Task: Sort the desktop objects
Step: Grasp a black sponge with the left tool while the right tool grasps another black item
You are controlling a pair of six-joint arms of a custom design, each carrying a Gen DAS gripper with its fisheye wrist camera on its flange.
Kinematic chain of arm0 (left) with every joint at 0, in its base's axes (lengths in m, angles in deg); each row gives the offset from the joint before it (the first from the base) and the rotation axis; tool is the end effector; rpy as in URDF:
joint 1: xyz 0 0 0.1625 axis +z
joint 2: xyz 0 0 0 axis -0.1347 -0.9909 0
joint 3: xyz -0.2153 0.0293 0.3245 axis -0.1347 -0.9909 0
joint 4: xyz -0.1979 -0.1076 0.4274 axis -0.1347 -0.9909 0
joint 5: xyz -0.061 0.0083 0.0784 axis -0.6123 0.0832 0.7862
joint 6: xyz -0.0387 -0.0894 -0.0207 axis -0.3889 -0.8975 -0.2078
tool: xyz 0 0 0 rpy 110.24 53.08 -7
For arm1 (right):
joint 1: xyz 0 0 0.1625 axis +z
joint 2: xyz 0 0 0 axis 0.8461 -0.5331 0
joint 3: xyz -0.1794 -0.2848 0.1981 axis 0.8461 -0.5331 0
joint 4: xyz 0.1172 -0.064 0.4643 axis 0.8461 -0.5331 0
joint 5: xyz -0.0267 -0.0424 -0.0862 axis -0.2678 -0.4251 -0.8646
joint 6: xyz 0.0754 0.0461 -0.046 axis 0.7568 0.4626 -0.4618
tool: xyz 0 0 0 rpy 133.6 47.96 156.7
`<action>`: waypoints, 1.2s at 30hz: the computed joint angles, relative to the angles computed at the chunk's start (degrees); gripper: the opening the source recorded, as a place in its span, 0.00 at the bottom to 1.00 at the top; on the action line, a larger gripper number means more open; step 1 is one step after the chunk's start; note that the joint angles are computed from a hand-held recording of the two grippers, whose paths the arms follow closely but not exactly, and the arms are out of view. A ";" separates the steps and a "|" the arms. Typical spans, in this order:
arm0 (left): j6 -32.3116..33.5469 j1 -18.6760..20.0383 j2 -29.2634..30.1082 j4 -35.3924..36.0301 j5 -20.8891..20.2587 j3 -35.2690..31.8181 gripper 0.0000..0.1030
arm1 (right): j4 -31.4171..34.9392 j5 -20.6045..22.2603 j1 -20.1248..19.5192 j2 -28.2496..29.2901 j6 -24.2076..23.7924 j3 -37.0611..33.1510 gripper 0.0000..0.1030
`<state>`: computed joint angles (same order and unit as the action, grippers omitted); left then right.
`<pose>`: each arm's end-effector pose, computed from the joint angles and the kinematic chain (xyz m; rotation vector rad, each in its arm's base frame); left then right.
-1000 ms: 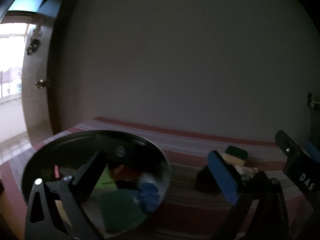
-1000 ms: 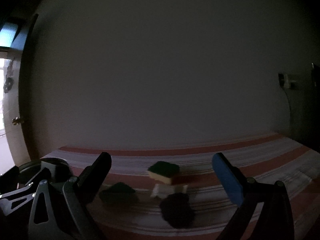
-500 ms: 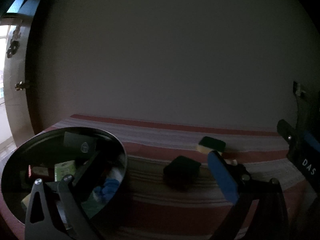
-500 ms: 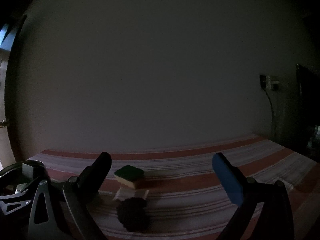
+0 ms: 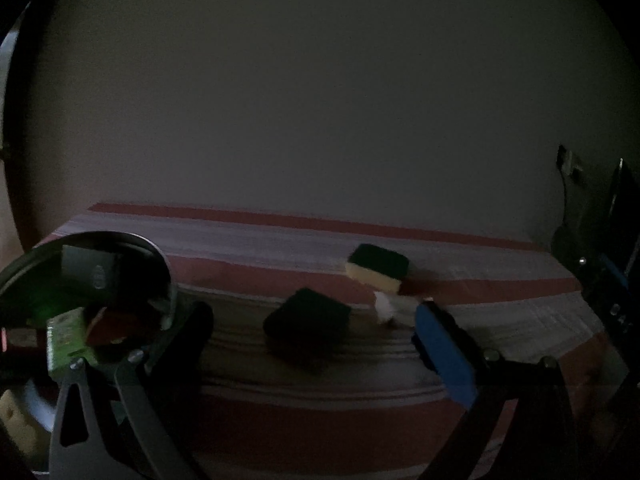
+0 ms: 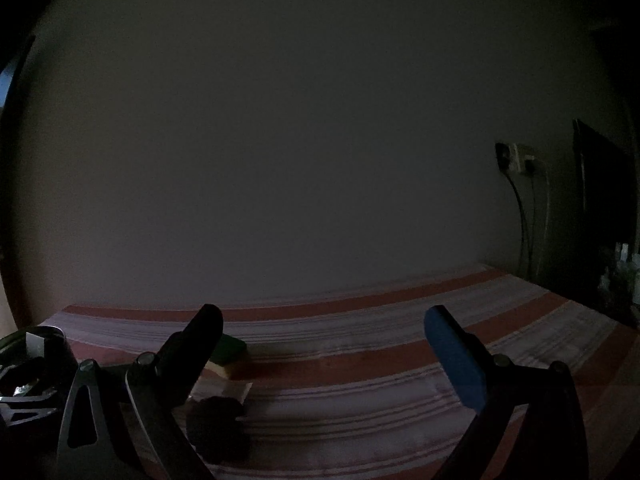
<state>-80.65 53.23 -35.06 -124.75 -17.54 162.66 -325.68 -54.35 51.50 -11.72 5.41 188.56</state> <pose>-0.0798 -0.3844 0.1840 0.5272 2.1918 -1.2931 0.2127 -0.3602 0.0599 0.4442 -1.8362 1.6802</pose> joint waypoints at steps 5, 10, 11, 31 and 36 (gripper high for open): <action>-2.30 2.84 1.53 11.74 -1.32 -4.27 0.99 | 2.05 0.70 -0.57 -1.54 2.33 1.33 0.99; -3.26 5.63 6.20 17.46 0.57 -9.69 0.99 | 4.62 0.95 -0.92 -2.92 4.52 2.37 0.99; -3.16 6.09 7.05 17.83 0.75 -10.54 0.99 | 4.90 1.10 -1.01 -3.15 4.97 2.58 0.99; -12.91 13.22 0.13 35.24 -12.51 -13.21 0.59 | 12.97 0.85 -2.13 -7.41 12.70 5.43 0.99; -7.27 11.47 -4.88 25.88 -15.49 -8.13 0.59 | 19.64 1.39 -2.42 -10.08 15.49 6.98 0.99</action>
